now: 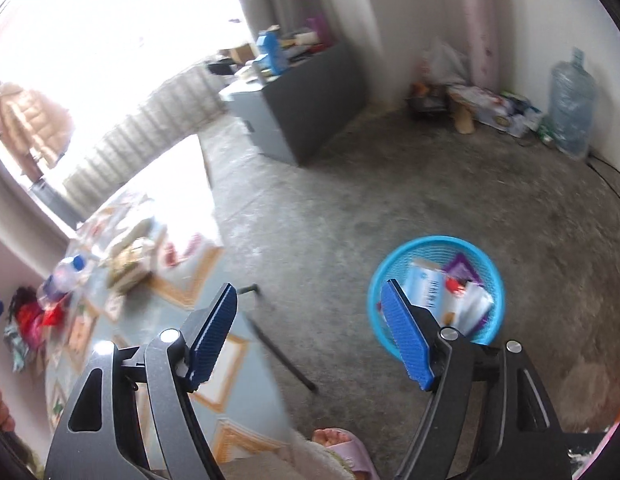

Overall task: Collect trash
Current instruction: 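Move both tools back over the table toward the white cloth and gold pack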

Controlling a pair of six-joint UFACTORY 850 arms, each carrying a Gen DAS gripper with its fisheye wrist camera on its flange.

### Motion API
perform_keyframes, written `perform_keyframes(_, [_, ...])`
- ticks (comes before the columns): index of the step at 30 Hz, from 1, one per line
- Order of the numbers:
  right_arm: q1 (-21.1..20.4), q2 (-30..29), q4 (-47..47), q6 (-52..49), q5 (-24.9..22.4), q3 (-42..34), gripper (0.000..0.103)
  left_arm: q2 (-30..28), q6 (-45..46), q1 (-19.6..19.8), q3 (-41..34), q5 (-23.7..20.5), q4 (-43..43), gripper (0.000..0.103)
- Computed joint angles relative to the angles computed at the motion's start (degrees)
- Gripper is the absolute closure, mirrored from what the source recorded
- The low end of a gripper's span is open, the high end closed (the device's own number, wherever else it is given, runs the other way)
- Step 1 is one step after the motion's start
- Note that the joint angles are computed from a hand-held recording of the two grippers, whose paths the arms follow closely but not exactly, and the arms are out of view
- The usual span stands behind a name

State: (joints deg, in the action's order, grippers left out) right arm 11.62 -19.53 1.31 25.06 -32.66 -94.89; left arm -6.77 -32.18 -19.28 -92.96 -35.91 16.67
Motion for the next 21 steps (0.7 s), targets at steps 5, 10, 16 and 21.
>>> perform_keyframes(5, [2.74, -4.24, 8.20, -11.17, -3.62, -7.05, 0.030, 5.21, -5.29, 2.43, 5.70, 0.99, 5.35, 0.021])
perform_keyframes(10, [5.32, -9.37, 11.15, -16.03, -7.99, -15.38, 0.030, 7.26, -6.15, 4.15, 8.88, 2.05, 4.82, 0.021])
perform_keyframes(16, [7.58, -16.01, 10.81, -16.91, -12.80, -25.48, 0.030, 3.05, 5.44, 6.57, 5.97, 5.27, -7.22, 0.021])
perform_keyframes(21, [8.43, -23.11, 9.98, -16.98, -17.11, -36.09, 0.030, -5.34, 21.11, 8.95, -2.32, 3.87, -23.03, 0.022])
